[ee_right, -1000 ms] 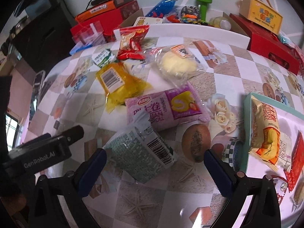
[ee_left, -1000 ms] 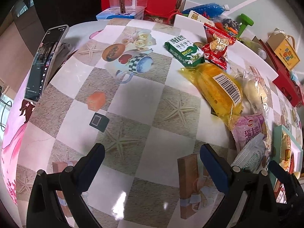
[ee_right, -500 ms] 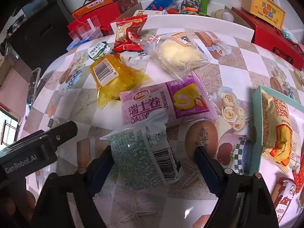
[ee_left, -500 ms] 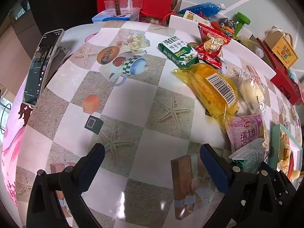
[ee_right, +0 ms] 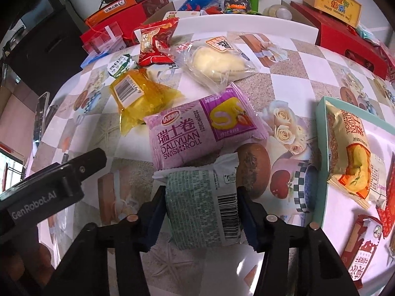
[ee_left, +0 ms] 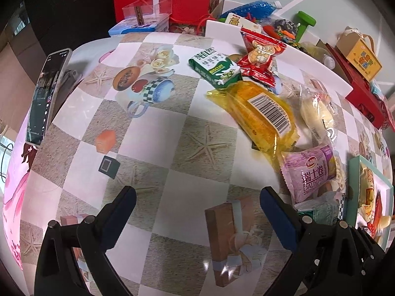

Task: Organize snacks
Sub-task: 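Carry the green bag with the right tool while the left tool reaches the pink bag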

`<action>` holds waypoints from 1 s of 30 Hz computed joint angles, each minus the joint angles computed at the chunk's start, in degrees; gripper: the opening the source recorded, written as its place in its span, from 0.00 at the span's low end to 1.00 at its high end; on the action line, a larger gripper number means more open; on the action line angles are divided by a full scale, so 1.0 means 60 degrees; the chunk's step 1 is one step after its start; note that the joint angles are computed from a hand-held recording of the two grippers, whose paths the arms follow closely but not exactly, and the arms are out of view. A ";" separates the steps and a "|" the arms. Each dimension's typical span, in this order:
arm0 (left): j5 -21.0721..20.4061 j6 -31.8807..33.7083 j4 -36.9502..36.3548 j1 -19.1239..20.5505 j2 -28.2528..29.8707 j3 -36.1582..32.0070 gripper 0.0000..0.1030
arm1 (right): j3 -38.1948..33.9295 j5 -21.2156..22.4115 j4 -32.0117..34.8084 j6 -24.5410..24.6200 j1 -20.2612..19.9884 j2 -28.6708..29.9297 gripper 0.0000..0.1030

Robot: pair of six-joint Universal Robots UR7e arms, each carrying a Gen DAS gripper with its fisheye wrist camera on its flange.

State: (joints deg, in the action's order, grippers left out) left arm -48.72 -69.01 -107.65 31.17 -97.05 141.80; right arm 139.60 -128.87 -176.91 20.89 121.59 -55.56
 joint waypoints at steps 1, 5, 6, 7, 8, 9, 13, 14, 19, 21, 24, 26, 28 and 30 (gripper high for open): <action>-0.0003 0.0001 -0.0010 -0.0027 0.0010 0.0006 0.97 | 0.0027 0.0020 -0.0027 0.0008 -0.0001 -0.0028 0.55; 0.0037 0.0076 -0.0232 -0.0116 0.0048 0.0036 0.97 | 0.0134 0.0111 -0.0185 -0.0062 -0.0005 -0.0181 0.53; 0.0047 0.0092 -0.0277 -0.0137 0.0039 0.0049 0.97 | 0.0157 0.0095 -0.0238 -0.0091 0.0019 -0.0228 0.53; 0.0059 0.0135 -0.0347 -0.0164 0.0036 0.0066 0.97 | 0.0183 0.0095 -0.0295 -0.0115 0.0029 -0.0281 0.53; 0.0066 0.0168 -0.0399 -0.0173 0.0030 0.0081 0.97 | 0.0229 0.0110 -0.0375 -0.0134 0.0038 -0.0371 0.53; 0.0068 0.0240 -0.0529 -0.0173 0.0054 0.0093 0.97 | 0.0267 0.0109 -0.0432 -0.0136 0.0050 -0.0452 0.53; 0.0023 0.0504 -0.1136 -0.0130 0.0246 0.0142 0.97 | 0.0398 0.0027 -0.0545 -0.0086 0.0048 -0.0776 0.53; 0.0033 0.0572 -0.1268 -0.0093 0.0311 0.0146 0.97 | 0.0421 0.0004 -0.0556 -0.0066 0.0038 -0.0849 0.53; 0.0061 0.0889 -0.2076 0.0057 0.0762 0.0158 0.97 | 0.0648 -0.0340 -0.0736 0.0051 0.0035 -0.1473 0.53; 0.0065 0.0981 -0.2340 0.0157 0.1021 0.0106 0.97 | 0.0771 -0.0578 -0.0755 0.0143 0.0054 -0.1796 0.53; 0.0117 0.1019 -0.2313 0.0117 0.1233 -0.0009 0.97 | 0.0941 -0.0878 -0.0632 0.0290 -0.0004 -0.2302 0.53; 0.0232 0.1109 -0.2334 -0.0021 0.1336 -0.0078 0.97 | 0.1047 -0.0999 -0.0573 0.0383 -0.0069 -0.2603 0.53; 0.0243 0.1635 -0.2684 -0.0167 0.1537 -0.0152 0.97 | 0.1188 -0.1056 -0.0561 0.0479 -0.0193 -0.2911 0.53; 0.0231 0.2091 -0.3004 -0.0252 0.1792 -0.0229 0.97 | 0.1254 -0.1083 -0.0511 0.0562 -0.0302 -0.3102 0.53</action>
